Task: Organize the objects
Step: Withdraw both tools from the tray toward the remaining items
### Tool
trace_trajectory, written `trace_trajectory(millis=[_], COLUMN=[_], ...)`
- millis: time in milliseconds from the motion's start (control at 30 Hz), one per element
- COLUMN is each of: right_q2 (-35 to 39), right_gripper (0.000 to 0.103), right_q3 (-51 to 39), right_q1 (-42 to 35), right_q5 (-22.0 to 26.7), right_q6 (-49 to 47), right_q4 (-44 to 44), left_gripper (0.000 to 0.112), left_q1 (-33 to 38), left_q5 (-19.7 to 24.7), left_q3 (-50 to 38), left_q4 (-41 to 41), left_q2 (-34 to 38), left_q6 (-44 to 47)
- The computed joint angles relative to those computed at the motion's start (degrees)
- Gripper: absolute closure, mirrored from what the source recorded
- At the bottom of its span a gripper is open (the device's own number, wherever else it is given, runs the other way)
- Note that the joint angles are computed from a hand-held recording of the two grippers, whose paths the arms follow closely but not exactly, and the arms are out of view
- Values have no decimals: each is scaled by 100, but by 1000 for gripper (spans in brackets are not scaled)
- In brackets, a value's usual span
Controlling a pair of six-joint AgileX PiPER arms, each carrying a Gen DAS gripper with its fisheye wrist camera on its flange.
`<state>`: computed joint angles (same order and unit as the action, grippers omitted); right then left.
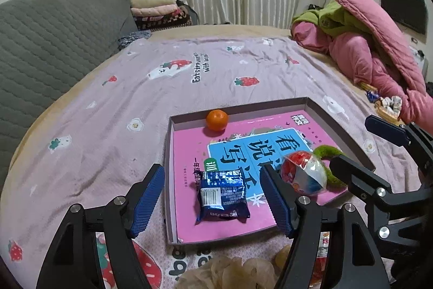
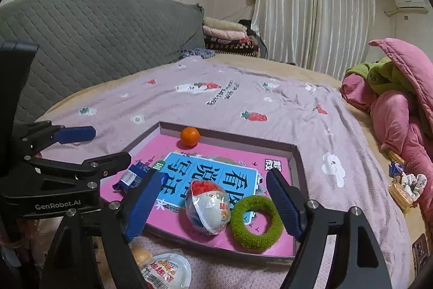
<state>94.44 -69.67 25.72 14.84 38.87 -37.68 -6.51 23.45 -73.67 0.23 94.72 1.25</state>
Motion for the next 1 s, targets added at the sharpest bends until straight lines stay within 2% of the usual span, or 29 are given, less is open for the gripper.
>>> trace_trajectory(millis=[100, 200, 400, 500, 600, 667, 767, 867, 1000], right_q2=[-149, -263, -545, -717, -836, -866, -928, -989, -1069], right_gripper=[22, 21, 20, 20, 20, 20, 20, 20, 20], right_q3=[149, 274, 573, 776, 958, 987, 1072, 1147, 1279], right_q1=[32, 20, -30, -13, -10, 34, 151, 178, 251], right_q5=[-91, -195, -435, -501, -578, -512, -379, -410, -346], right_q6=[584, 774, 1261, 1975, 2188, 2306, 3049, 3091, 3099], right_q4=[-561, -695, -1001, -1602, -1680, -1831, -2637, -2684, -2728], left_gripper=[38, 38, 38, 38, 38, 38, 38, 38, 38], left_q1=[-8, -44, -9, -32, -11, -31, -55, -32, -55], left_q5=[-65, -187, -343, -450, -511, -576, -681, -717, -748], left_q3=[111, 256, 516, 672, 817, 945, 1192, 1395, 1555], left_q4=[49, 265, 127, 381, 165, 241, 390, 193, 405], left_q2=[-100, -211, -411, -528, -650, -737, -889, -1025, -1131], left_q6=[-124, -409, -443, -767, -604, -673, -805, -591, -790])
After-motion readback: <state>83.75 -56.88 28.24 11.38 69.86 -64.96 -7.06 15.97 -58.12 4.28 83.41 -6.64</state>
